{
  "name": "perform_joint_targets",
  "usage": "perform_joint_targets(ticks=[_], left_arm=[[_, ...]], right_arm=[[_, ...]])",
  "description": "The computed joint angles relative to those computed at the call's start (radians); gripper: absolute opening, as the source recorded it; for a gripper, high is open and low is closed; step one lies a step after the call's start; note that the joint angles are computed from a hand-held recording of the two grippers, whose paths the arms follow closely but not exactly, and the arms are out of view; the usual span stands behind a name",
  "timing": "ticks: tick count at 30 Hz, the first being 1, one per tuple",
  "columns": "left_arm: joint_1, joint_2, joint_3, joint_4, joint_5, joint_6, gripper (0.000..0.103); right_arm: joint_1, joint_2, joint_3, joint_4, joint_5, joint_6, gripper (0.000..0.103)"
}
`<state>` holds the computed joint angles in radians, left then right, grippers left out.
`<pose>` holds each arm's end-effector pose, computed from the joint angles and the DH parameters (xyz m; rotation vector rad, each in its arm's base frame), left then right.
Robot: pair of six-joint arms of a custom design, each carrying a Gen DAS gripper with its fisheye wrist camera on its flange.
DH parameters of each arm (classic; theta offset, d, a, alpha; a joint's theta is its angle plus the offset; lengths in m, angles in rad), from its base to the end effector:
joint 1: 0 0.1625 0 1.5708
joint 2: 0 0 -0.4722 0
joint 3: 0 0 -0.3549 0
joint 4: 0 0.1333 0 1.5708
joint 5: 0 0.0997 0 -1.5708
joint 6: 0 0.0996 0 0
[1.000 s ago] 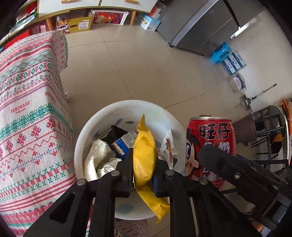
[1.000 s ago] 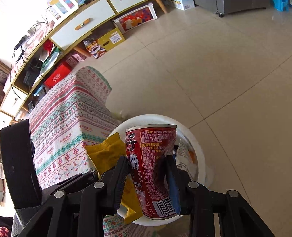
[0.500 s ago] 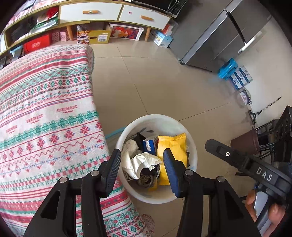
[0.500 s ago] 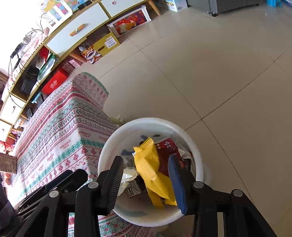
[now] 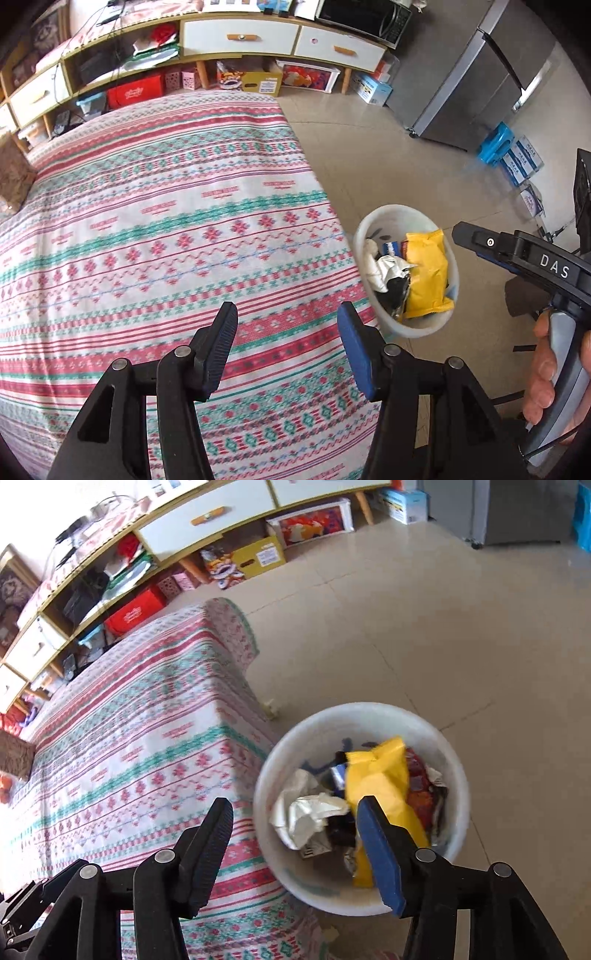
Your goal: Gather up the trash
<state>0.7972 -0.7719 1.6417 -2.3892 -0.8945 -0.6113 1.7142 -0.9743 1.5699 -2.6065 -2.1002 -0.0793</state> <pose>-0.3232 -0.6109 0.1379 0.2288 2.5303 -0.5201 0.1802 -0.6670 0.3188 0.1306 -2.5680 0.5961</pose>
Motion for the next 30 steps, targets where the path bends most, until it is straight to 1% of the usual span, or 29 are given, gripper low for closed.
perform_joint_targets(ticks=[1, 2, 4, 5, 7, 9, 11, 12, 13, 14, 16, 17, 18, 19, 22, 23, 25, 27, 28, 30], left_arm=[[-0.001, -0.028, 0.026, 0.008, 0.014, -0.02, 0.059], [-0.004, -0.057, 0.054, 0.01, 0.033, -0.038, 0.059], [-0.009, -0.112, 0.101, 0.029, 0.085, -0.079, 0.064], [-0.011, -0.136, 0.12, 0.034, 0.11, -0.1, 0.067], [-0.009, -0.181, 0.145, 0.057, 0.146, -0.141, 0.068], [-0.007, -0.225, 0.159, 0.091, 0.166, -0.181, 0.068], [-0.017, -0.27, 0.192, 0.099, 0.199, -0.201, 0.069], [-0.023, -0.291, 0.204, 0.122, 0.215, -0.217, 0.069], [-0.03, -0.313, 0.219, 0.135, 0.225, -0.228, 0.07], [-0.039, -0.334, 0.235, 0.141, 0.238, -0.239, 0.07], [-0.065, -0.364, 0.272, 0.144, 0.272, -0.267, 0.073], [-0.08, -0.374, 0.289, 0.142, 0.281, -0.275, 0.077], [-0.093, -0.38, 0.306, 0.124, 0.28, -0.265, 0.079], [-0.105, -0.38, 0.319, 0.105, 0.274, -0.247, 0.079], [-0.138, -0.36, 0.347, 0.035, 0.249, -0.188, 0.079], [-0.146, -0.348, 0.352, 0.012, 0.235, -0.16, 0.08], [-0.158, -0.324, 0.357, -0.021, 0.203, -0.106, 0.081], [-0.172, -0.304, 0.364, -0.043, 0.186, -0.078, 0.081], [-0.178, -0.297, 0.368, -0.054, 0.176, -0.067, 0.082], [-0.188, -0.285, 0.373, -0.075, 0.163, -0.047, 0.084]], right_arm=[[0.017, 0.009, 0.007, -0.019, 0.01, -0.026, 0.069], [0.037, 0.022, 0.012, -0.04, 0.015, -0.05, 0.071], [0.083, 0.064, -0.003, -0.067, 0.024, -0.091, 0.072], [0.109, 0.091, -0.03, -0.063, 0.041, -0.107, 0.072], [0.156, 0.145, -0.086, -0.092, 0.094, -0.134, 0.072], [0.194, 0.193, -0.143, -0.123, 0.13, -0.147, 0.072], [0.226, 0.216, -0.17, -0.129, 0.123, -0.136, 0.073], [0.235, 0.213, -0.156, -0.145, 0.13, -0.133, 0.077], [0.241, 0.203, -0.129, -0.163, 0.134, -0.136, 0.084], [0.247, 0.191, -0.093, -0.183, 0.12, -0.147, 0.086], [0.26, 0.163, -0.004, -0.239, 0.054, -0.162, 0.086], [0.262, 0.146, 0.049, -0.277, 0.012, -0.155, 0.086], [0.262, 0.127, 0.107, -0.319, -0.034, -0.136, 0.087], [0.261, 0.108, 0.156, -0.345, -0.073, -0.109, 0.088], [0.246, 0.043, 0.281, -0.404, -0.146, -0.041, 0.09], [0.245, 0.026, 0.315, -0.432, -0.185, -0.024, 0.09], [0.246, -0.002, 0.366, -0.485, -0.236, -0.012, 0.094], [0.25, -0.021, 0.402, -0.53, -0.286, -0.007, 0.099], [0.252, -0.029, 0.417, -0.544, -0.31, -0.005, 0.1], [0.254, -0.048, 0.441, -0.545, -0.332, 0.007, 0.101]])
